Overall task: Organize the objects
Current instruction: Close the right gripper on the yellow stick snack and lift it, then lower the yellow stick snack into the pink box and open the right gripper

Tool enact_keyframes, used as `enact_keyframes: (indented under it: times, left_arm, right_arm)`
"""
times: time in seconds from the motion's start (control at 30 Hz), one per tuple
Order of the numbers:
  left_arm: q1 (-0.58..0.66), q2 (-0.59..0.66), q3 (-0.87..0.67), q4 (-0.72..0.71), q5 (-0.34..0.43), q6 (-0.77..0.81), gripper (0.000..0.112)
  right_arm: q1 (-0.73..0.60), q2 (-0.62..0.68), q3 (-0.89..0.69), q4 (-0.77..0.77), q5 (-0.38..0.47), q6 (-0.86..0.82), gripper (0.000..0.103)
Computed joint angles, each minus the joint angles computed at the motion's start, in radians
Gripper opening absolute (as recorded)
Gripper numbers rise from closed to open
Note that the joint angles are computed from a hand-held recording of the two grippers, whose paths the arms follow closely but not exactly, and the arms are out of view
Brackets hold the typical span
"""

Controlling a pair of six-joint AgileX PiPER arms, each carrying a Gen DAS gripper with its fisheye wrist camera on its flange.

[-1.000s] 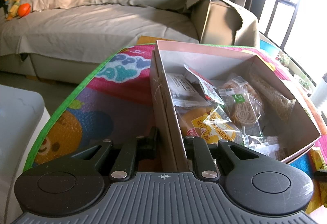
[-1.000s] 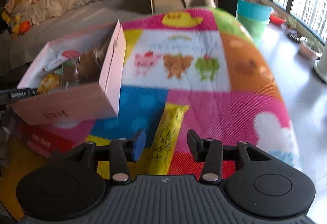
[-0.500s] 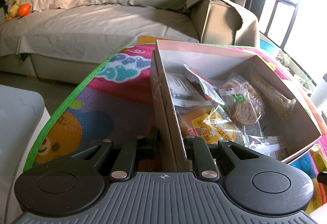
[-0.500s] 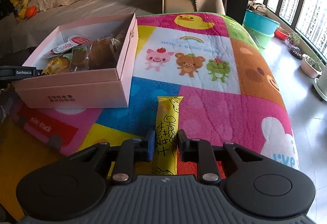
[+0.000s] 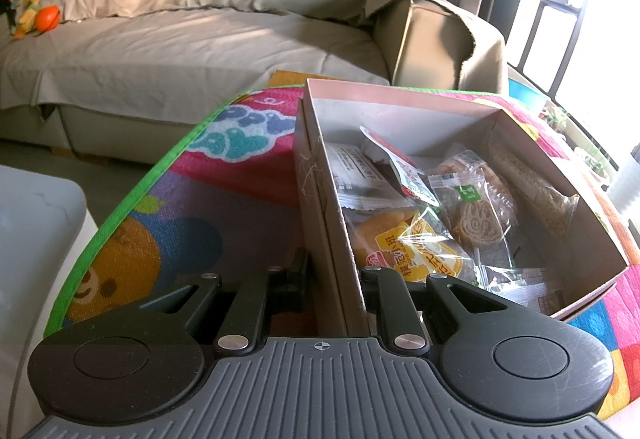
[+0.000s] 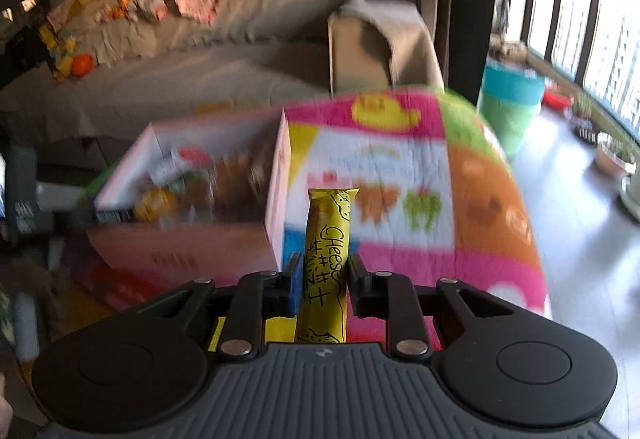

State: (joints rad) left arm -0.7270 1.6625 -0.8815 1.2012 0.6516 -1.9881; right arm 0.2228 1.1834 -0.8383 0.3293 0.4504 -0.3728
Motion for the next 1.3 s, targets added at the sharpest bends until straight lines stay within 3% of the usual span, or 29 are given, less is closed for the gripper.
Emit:
enact_keyframes:
  times: [0.17,0.3,0.47,0.53,0.77,0.87,1.07,1.23,1.3]
  left_arm:
    - [0.000,0.000,0.000,0.000,0.000,0.000,0.018]
    - [0.000,0.000,0.001,0.002,0.000,-0.001,0.018]
    - [0.000,0.000,0.001,0.002,0.000,-0.002,0.018]
    - [0.000,0.000,0.001,0.002,0.000,-0.002,0.018]
    - [-0.001,0.001,0.001,0.006,-0.001,-0.007,0.018]
    - [0.001,0.004,-0.003,0.005,-0.002,-0.006,0.018]
    - [0.002,0.006,-0.007,0.004,-0.002,-0.003,0.018]
    - [0.002,0.006,-0.006,0.005,-0.003,-0.005,0.018]
    - [0.001,0.005,-0.004,0.006,-0.003,-0.005,0.018]
  right_arm:
    - [0.039,0.028,-0.118,0.145,-0.028,-0.114,0.022]
    - [0.106,0.097,-0.188,0.253,-0.102,-0.208,0.022]
    - [0.180,0.232,-0.272,0.309,-0.188,-0.260,0.022]
    - [0.193,0.287,-0.307,0.261,-0.204,-0.213,0.028]
    - [0.177,0.310,-0.258,0.138,-0.209,-0.141,0.047]
    - [0.162,0.302,-0.224,0.062,-0.211,-0.086,0.048]
    - [0.156,0.314,-0.194,0.066,-0.202,-0.091,0.049]
    - [0.187,0.362,-0.205,0.160,-0.159,-0.183,0.049]
    - [0.205,0.363,-0.189,0.176,-0.151,-0.213,0.056]
